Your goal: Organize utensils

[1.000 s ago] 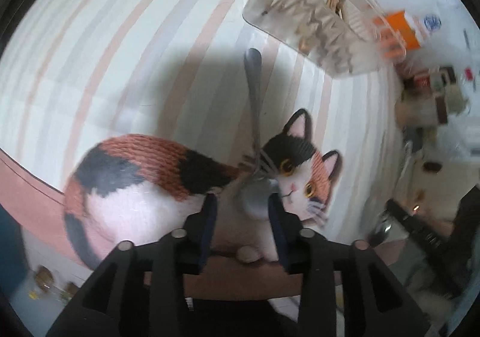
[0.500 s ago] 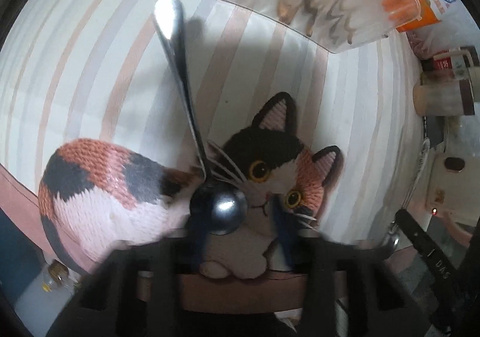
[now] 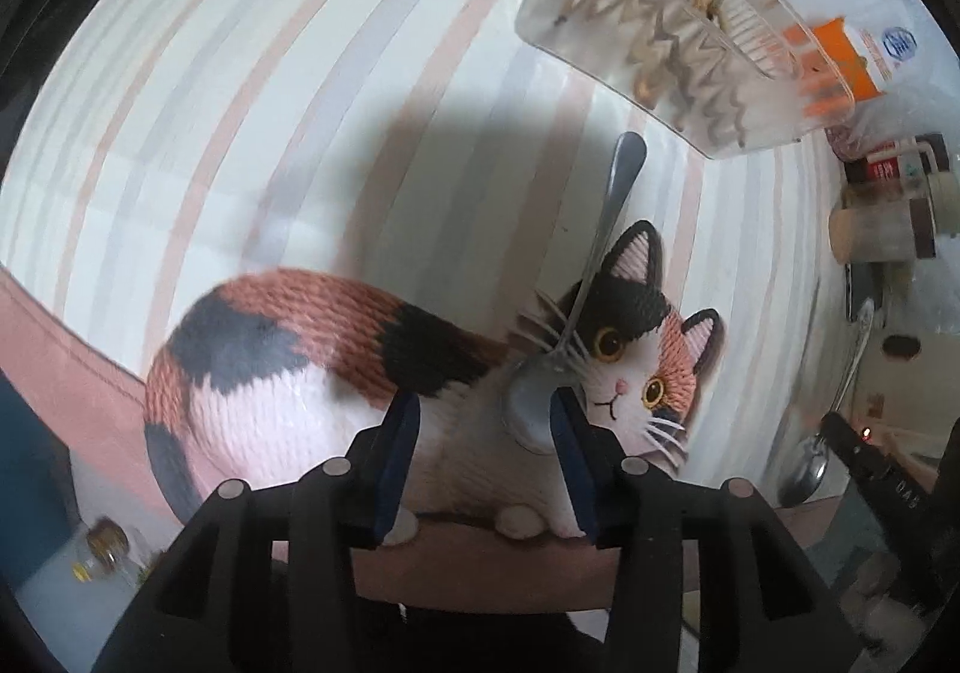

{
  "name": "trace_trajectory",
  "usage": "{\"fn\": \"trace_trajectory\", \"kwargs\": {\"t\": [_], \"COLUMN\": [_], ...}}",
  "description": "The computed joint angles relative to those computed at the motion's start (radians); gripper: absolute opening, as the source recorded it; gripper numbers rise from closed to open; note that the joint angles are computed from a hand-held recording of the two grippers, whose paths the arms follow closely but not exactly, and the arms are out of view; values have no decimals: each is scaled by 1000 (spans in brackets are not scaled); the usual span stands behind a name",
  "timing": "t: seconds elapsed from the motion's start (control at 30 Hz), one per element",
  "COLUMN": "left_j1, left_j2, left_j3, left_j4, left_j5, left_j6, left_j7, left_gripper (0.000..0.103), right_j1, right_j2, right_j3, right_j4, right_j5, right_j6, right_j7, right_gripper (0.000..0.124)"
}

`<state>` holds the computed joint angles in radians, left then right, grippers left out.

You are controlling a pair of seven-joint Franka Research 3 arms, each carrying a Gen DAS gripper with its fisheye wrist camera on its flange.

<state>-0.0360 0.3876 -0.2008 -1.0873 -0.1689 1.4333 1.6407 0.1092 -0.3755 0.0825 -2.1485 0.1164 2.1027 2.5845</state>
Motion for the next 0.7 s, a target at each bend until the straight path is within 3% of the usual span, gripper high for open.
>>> {"fn": "trace_trajectory", "kwargs": {"t": [0.17, 0.27, 0.47, 0.57, 0.67, 0.7], "left_j1": [-28, -45, -122, -150, -196, -196], "left_j2": [9, 0, -33, -73, -108, -110], "left_j3": [-18, -25, -29, -30, -42, -44], "left_j4": [-22, -50, -101, -169, -243, -248], "left_j5": [-8, -14, 104, 154, 221, 210], "left_j6": [-17, 12, 49, 105, 186, 191], "left_j7": [-4, -7, 6, 10, 8, 15], "left_gripper": [42, 55, 60, 59, 38, 38], "right_j1": [3, 7, 16, 20, 22, 22], "right_j2": [7, 13, 24, 27, 24, 23], "right_j3": [0, 2, 1, 1, 2, 2], "right_j4": [3, 4, -1, -2, -5, -7], "right_j5": [3, 3, 6, 9, 9, 9], "right_j6": [-2, -6, -14, -15, -13, -12], "right_j7": [-2, -5, -15, -20, -21, -22], "right_gripper": [2, 2, 2, 2, 3, 2]}}
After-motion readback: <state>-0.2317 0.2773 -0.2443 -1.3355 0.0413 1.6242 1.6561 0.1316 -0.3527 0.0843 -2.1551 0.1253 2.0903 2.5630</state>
